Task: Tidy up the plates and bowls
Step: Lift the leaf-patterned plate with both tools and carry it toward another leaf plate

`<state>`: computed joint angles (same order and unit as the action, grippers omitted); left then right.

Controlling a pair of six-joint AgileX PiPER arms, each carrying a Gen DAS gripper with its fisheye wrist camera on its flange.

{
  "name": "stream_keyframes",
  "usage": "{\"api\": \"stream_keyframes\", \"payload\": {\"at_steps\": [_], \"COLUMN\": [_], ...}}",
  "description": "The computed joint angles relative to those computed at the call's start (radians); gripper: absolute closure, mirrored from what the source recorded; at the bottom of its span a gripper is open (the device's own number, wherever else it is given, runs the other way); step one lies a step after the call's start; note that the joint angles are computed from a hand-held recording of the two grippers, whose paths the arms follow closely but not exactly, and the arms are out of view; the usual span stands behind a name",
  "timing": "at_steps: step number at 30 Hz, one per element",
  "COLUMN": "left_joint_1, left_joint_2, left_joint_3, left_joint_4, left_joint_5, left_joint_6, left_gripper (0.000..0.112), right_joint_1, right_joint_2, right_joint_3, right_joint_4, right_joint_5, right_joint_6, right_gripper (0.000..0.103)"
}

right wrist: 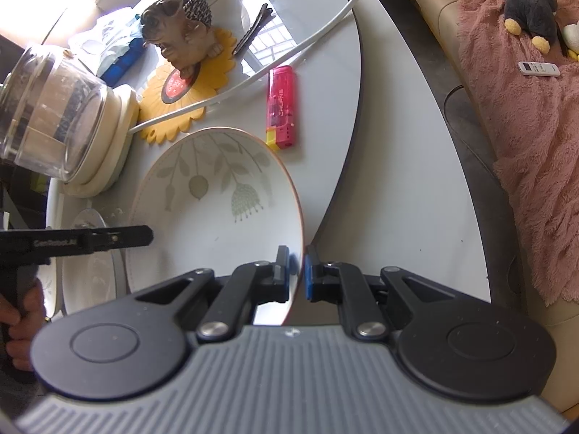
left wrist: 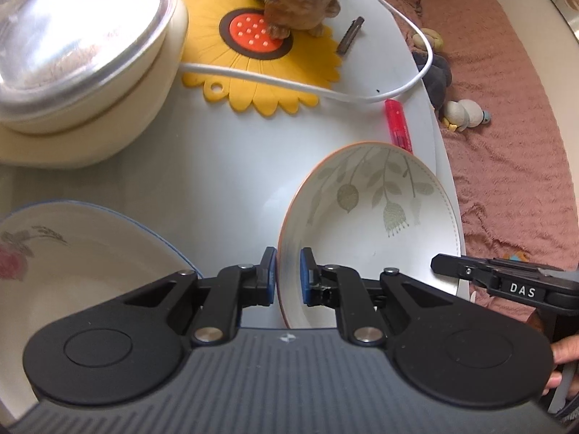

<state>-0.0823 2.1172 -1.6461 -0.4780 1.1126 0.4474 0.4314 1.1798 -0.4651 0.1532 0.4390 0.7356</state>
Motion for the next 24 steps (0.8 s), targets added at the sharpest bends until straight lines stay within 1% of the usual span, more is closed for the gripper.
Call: {"api": "stream_keyframes", "payload": {"at_steps": [2,4,6,10,12,15,22,24], "left_joint_1": [-0.005,-0.005,0.007,0.028,0.036,0.046,0.097,0.121], "left_joint_2": [-0.018,-0.031,-0.029,-0.047,-0.063,-0.092,-0.176,-0.2], "left_joint_3": [0.03,0.052,0.052,0.068,0.075,0.088,0.114,0.121], "left_joint_4": [0.0,-0.001,-0.015,-0.039,-0.046,-0.052,-0.071,-0.081], "left_joint_5": [-0.038,-0.062,-0.052,-0.044,-0.042,-0.037,-0.007,0.009], "left_joint_6": [0.012,0.022,0.013,0.016,0.013,0.015,0.029,0.037], "left_gripper": [0.097,0.098,0.098,0.099,0.099,0.099,0.099,0.099], "right_joint_1": [-0.006,-0.028,-0.047,-0.046,-0.038,-0.035,0.024,0.063], "right_joint_2": [0.0,0.002,-0.012,-0.029,-0.031,-0.05,-0.096,-0.108], "right_joint_3": [-0.001,-0.002,0.006,-0.01,-0.032,-0.046,-0.11,-0.136], "right_joint_4": [0.015,0.077,0.124,0.109,0.09,0.088,0.019,-0.033], "right_joint_5": [0.003,0.005,0.003,0.031,0.065,0.09,0.151,0.169], "right_joint_6": [-0.026,-0.12,-0.179,-0.194,-0.193,-0.192,-0.093,-0.022], "right_gripper": [0.092,0.092,0.092,0.092,0.092,0.092,0.092,0.092]}}
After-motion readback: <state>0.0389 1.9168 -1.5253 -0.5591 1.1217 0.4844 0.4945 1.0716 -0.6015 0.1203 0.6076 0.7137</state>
